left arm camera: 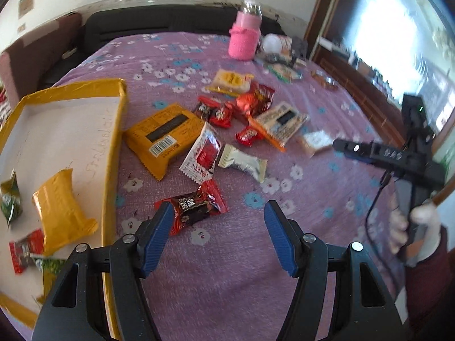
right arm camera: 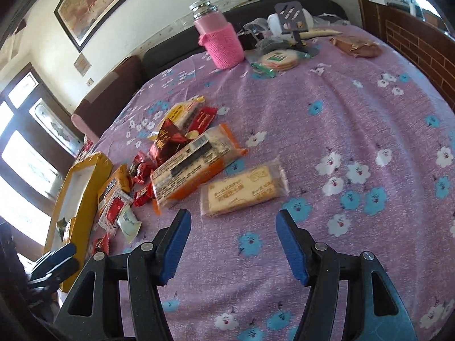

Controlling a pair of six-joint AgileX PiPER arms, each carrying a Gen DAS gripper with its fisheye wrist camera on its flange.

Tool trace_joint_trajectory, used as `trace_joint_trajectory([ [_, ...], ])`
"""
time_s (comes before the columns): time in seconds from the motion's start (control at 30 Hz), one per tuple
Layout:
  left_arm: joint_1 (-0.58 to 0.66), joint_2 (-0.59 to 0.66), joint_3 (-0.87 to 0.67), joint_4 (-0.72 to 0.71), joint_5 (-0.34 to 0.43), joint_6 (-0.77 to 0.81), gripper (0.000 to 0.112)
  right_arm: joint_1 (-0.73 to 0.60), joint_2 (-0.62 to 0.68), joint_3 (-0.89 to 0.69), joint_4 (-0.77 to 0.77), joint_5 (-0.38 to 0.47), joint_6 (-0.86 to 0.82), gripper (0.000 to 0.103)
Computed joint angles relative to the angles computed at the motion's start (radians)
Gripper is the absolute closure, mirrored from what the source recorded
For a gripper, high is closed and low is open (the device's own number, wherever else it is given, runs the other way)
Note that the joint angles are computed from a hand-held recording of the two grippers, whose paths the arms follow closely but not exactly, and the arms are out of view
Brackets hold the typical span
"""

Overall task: Organize snacks
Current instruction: 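Grasp a red candy with the left tool while the right grasps a white packet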

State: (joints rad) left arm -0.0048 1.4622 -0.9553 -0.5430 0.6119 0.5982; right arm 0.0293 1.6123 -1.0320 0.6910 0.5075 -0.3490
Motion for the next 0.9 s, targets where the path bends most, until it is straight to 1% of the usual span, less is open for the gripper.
trace_joint_trajectory([
  [0.1, -0.01, 0.067, -0.038, 0.06, 0.016, -0.01, 0.049, 0.024, 0.016, -0.007, 0.035, 0.014, -0.04, 0.038],
  [0.13, -0.025, 0.071, -0.037, 0.096, -0.004, -0.034, 0.054, 0.034, 0.019, -0.01, 0.039, 0.021, -0.044, 0.038],
  [0.17, -0.035, 0.077, -0.044, 0.119, 0.0, -0.044, 0.059, 0.05, 0.028, -0.019, 0.045, 0.028, -0.048, 0.039],
  [0.2, -0.031, 0.087, -0.054, 0.103, 0.026, -0.02, 0.073, 0.067, 0.039, -0.03, 0.042, 0.03, -0.042, 0.039],
  [0.23, -0.025, 0.09, -0.056, 0.074, 0.047, 0.013, 0.082, 0.087, 0.049, -0.043, 0.036, 0.034, -0.034, 0.039],
  [0.3, -0.035, 0.085, -0.043, 0.073, 0.052, 0.031, 0.083, 0.131, 0.07, -0.078, 0.009, 0.043, -0.008, 0.039],
  [0.37, -0.056, 0.072, -0.021, 0.099, 0.032, 0.019, 0.083, 0.18, 0.093, -0.119, -0.031, 0.053, 0.027, 0.039],
  [0.43, -0.056, 0.051, -0.008, 0.083, 0.029, 0.038, 0.083, 0.231, 0.117, -0.163, -0.081, 0.059, 0.061, 0.039],
  [0.53, -0.039, 0.026, -0.002, 0.064, 0.013, 0.053, 0.083, 0.308, 0.163, -0.236, -0.186, 0.045, 0.126, 0.039],
  [0.63, -0.022, 0.033, -0.018, 0.068, 0.009, 0.047, 0.083, 0.365, 0.217, -0.312, -0.3, 0.042, 0.196, 0.039],
  [0.73, -0.009, 0.046, -0.021, 0.058, 0.011, 0.054, 0.083, 0.41, 0.279, -0.389, -0.434, 0.063, 0.28, 0.046],
  [0.77, -0.01, 0.052, -0.023, 0.058, 0.01, 0.051, 0.083, 0.418, 0.296, -0.411, -0.452, 0.073, 0.294, 0.054],
  [0.8, -0.014, 0.06, -0.027, 0.063, 0.008, 0.042, 0.083, 0.417, 0.31, -0.423, -0.436, 0.082, 0.278, 0.066],
  [0.83, -0.021, 0.067, -0.032, 0.069, 0.004, 0.031, 0.083, 0.416, 0.32, -0.431, -0.426, 0.087, 0.273, 0.07],
  [0.87, -0.027, 0.075, -0.037, 0.073, 0.0, 0.023, 0.082, 0.422, 0.314, -0.419, -0.455, 0.067, 0.301, 0.077],
  [0.9, -0.033, 0.083, -0.043, 0.078, -0.004, 0.013, 0.08, 0.418, 0.313, -0.416, -0.446, 0.07, 0.296, 0.08],
])
